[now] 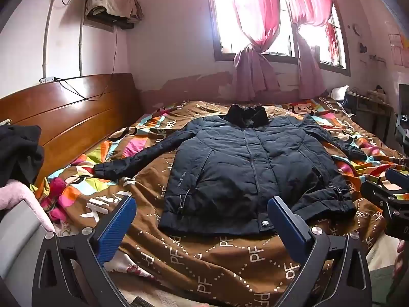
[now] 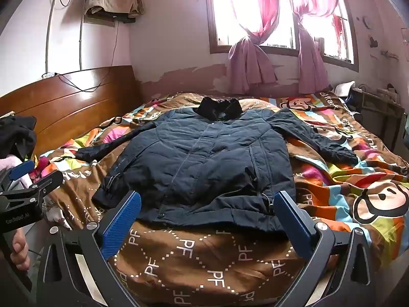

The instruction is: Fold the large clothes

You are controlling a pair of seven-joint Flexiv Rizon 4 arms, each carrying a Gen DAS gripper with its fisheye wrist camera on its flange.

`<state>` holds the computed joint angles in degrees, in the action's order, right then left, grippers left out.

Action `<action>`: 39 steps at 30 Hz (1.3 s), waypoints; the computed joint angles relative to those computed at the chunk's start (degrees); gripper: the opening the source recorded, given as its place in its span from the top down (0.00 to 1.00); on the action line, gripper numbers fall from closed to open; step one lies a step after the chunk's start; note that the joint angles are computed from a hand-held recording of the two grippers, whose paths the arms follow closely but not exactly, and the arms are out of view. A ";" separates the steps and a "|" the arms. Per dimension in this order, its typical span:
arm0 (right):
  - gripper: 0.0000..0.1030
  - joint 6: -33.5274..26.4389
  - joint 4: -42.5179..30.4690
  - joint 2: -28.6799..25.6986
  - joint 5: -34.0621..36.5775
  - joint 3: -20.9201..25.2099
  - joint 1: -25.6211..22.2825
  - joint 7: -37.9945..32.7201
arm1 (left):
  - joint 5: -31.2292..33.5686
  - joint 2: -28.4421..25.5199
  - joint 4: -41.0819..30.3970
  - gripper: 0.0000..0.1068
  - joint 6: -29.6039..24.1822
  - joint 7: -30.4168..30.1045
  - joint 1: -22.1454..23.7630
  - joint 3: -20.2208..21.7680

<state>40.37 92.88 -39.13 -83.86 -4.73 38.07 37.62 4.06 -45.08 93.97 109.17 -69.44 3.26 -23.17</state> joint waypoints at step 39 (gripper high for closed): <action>0.01 0.63 0.33 0.16 -0.22 0.10 -0.43 0.64 | -0.18 -0.43 -0.07 0.04 -1.03 0.43 1.00 -1.18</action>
<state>41.00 93.21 -38.97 -84.08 -4.62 37.64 38.26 3.87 -45.51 93.90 108.14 -69.01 4.26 -24.36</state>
